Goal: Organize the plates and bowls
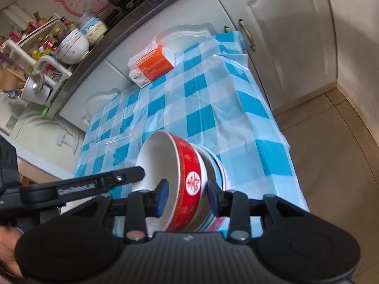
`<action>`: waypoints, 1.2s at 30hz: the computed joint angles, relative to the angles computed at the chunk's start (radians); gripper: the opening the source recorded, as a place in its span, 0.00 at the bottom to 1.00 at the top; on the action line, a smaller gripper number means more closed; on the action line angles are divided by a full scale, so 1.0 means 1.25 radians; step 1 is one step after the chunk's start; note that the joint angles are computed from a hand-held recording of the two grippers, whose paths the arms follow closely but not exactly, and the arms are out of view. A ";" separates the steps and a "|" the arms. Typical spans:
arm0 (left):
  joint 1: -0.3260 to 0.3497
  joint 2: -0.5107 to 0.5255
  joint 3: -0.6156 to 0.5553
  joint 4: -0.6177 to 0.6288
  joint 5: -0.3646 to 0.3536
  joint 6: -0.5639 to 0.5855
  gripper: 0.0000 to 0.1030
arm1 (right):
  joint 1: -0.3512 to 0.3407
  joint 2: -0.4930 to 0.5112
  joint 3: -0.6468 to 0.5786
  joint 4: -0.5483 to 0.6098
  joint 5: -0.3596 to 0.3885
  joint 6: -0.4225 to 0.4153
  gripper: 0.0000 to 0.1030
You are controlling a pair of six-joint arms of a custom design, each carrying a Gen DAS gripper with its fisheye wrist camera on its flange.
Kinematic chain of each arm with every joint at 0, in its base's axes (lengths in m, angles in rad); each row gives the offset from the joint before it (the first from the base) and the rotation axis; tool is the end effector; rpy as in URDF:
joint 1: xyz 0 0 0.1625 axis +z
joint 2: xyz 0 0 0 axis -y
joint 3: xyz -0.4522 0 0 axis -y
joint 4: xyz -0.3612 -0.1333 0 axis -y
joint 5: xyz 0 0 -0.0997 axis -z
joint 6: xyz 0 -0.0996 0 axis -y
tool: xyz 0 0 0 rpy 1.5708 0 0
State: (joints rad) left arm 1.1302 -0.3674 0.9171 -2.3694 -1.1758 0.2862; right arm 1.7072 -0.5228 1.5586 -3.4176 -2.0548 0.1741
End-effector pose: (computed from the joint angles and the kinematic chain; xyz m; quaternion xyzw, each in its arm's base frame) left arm -0.2070 -0.8414 0.0717 0.3231 0.9181 -0.1364 0.1847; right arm 0.1825 -0.6901 0.0891 -0.1113 -0.8902 0.4124 0.1583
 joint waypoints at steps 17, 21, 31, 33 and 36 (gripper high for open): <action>0.048 0.071 -0.118 -0.167 -0.029 -0.035 0.62 | -0.057 0.014 0.005 -0.122 0.179 -0.072 0.52; 0.055 0.109 -0.160 -0.219 -0.001 -0.068 0.66 | -0.071 0.029 0.004 -0.189 0.221 -0.069 0.53; 0.067 0.157 -0.176 -0.367 0.028 -0.088 0.69 | -0.117 0.070 -0.012 -0.339 0.245 -0.005 0.75; 0.068 0.155 -0.154 -0.403 0.033 -0.080 0.72 | -0.122 0.083 -0.024 -0.367 0.247 -0.025 0.76; 0.071 0.144 -0.115 -0.450 0.007 -0.068 0.72 | -0.130 0.098 -0.043 -0.395 0.279 -0.066 0.76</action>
